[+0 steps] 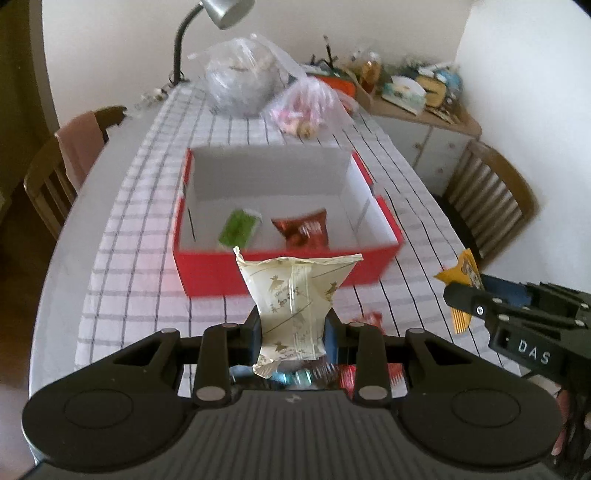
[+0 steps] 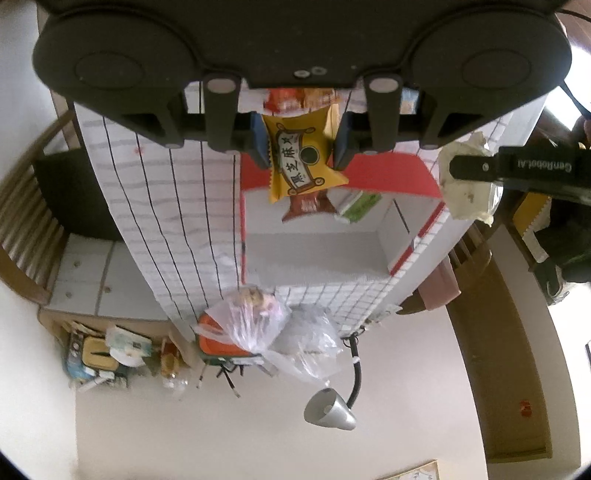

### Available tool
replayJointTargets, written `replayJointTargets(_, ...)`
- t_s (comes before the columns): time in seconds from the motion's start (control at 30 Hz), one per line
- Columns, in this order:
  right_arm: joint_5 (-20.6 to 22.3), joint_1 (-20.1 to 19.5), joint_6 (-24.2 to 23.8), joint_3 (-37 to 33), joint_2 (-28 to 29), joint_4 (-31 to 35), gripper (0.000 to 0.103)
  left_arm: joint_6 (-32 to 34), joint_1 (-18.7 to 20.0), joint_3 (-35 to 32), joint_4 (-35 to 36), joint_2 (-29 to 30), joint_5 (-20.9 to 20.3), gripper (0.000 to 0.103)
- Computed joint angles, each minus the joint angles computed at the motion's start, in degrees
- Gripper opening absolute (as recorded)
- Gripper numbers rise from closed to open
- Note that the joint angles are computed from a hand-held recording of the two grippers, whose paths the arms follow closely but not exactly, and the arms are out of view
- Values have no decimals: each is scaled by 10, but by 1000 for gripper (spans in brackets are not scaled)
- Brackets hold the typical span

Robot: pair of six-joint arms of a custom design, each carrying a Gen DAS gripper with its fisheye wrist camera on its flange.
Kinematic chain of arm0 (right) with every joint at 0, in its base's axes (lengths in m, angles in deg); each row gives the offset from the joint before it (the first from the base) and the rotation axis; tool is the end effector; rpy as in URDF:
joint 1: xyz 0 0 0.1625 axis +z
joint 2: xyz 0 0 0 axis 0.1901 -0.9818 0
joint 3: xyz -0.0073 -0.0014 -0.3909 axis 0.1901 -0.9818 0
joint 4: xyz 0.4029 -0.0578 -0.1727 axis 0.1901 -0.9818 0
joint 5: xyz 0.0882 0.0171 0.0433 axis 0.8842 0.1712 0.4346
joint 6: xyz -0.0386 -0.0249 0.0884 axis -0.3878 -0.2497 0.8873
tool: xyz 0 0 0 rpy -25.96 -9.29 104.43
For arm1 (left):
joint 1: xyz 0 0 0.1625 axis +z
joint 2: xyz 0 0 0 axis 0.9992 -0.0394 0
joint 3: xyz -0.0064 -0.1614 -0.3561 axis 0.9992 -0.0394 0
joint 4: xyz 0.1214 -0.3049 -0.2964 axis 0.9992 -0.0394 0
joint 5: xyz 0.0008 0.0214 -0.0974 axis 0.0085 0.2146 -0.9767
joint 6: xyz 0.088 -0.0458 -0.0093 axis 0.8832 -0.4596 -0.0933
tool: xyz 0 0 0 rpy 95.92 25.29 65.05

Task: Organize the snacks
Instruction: 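Carry the bread bag and yellow pouch into the red box and release them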

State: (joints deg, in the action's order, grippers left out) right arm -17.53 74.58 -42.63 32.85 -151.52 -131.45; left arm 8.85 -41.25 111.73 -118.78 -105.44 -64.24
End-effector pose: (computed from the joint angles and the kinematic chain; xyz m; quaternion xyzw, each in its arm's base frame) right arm 0.0686 -0.6636 0.2543 0.2854 -0.8791 0.3189 0.2098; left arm -0.3114 -0.6349 0.0420 0.0850 0.8939 -0.3165 0.3057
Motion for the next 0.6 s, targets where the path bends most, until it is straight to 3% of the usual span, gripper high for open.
replayJointTargets(0.27,-11,15,-9,-106,74,43,35,33,27,-95,15,44,27,32)
replayJointTargets(0.6,-50,25,-16,-241,180,99,35,54,66,-215,89,105,50,32)
